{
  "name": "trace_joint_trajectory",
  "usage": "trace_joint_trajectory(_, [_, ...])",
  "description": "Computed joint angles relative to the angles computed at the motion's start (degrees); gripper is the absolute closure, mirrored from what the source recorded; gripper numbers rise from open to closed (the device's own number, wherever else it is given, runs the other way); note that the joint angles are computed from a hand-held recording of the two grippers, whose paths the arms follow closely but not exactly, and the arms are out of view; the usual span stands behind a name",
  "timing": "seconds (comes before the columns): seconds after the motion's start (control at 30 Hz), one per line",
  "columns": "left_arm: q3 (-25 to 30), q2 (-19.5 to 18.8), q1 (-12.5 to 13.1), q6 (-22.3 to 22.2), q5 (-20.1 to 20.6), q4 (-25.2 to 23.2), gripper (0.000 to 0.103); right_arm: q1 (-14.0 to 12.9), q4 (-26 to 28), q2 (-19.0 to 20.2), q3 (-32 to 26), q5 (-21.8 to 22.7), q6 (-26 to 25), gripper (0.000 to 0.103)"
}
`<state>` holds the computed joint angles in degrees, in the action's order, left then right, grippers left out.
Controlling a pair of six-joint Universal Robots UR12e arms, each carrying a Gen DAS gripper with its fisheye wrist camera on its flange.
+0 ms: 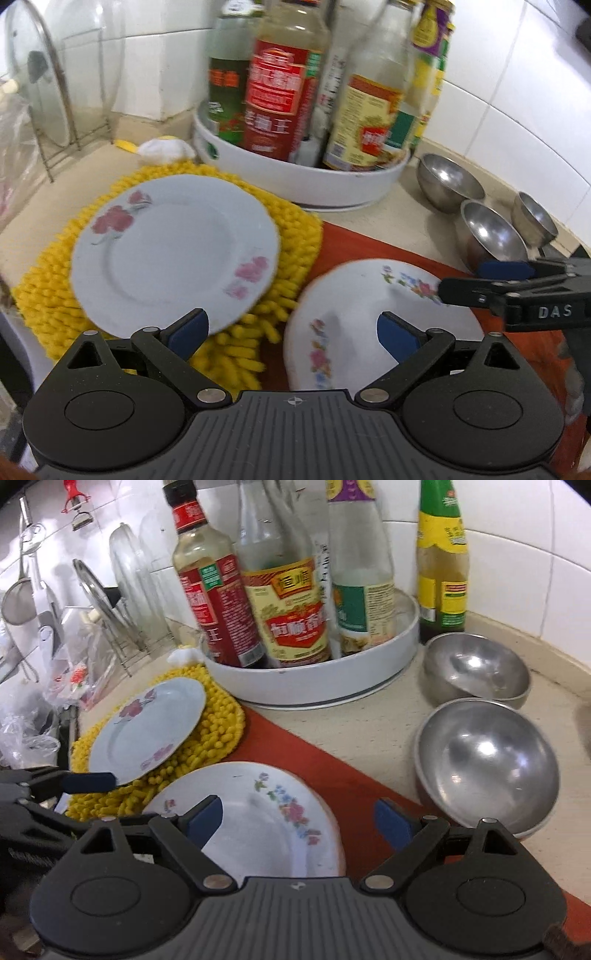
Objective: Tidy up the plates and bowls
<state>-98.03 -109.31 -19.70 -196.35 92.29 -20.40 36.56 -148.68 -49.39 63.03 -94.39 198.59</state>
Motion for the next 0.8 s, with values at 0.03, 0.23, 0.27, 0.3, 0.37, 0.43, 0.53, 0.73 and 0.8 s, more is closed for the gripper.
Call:
trace_joint_trajectory(0.03, [-0.1, 0.2, 0.3, -0.1, 0.0, -0.1, 0.003, 0.0, 0.2, 0.0, 0.0, -0.3, 0.3, 0.017])
trace_joint_trajectory(0.23, [-0.6, 0.6, 2.0, -0.5, 1.7, 1.3, 0.003, 0.4, -0.1, 0.9, -1.8, -1.3, 2.0, 0.017])
trace_joint_trajectory(0.27, [-0.6, 0.6, 2.3, -0.7, 2.0, 1.3, 0.003, 0.5, -0.1, 1.3, -2.4, -1.2, 1.9, 0.017])
trace_joint_trajectory(0.3, [-0.7, 0.7, 2.6, -1.0, 2.2, 1.2, 0.002, 0.6, 0.0, 1.8, -3.2, -1.1, 1.6, 0.017])
trace_joint_trajectory(0.37, [-1.0, 0.8, 3.3, -1.3, 2.7, 1.1, 0.002, 0.8, 0.3, 2.8, -5.0, -0.7, 1.2, 0.017])
trace_joint_trajectory(0.43, [-1.3, 1.0, 3.9, -1.6, 3.4, 1.1, 0.002, 1.0, 0.8, 3.9, -7.0, 0.1, 1.0, 0.017])
trace_joint_trajectory(0.53, [-1.4, 1.0, 5.0, -2.4, 3.7, 0.5, 0.002, 1.1, 2.1, 5.9, -10.5, 2.8, 1.2, 0.017])
trace_joint_trajectory(0.73, [-1.9, 1.0, 6.8, -3.1, 1.2, 0.5, 0.002, 1.6, 7.4, 10.6, -18.8, 5.9, 0.0, 0.017])
trace_joint_trajectory(0.8, [-1.8, 0.7, 7.0, -2.5, 1.4, 0.6, 0.002, 1.8, 8.9, 11.8, -20.9, 6.5, 0.1, 0.017])
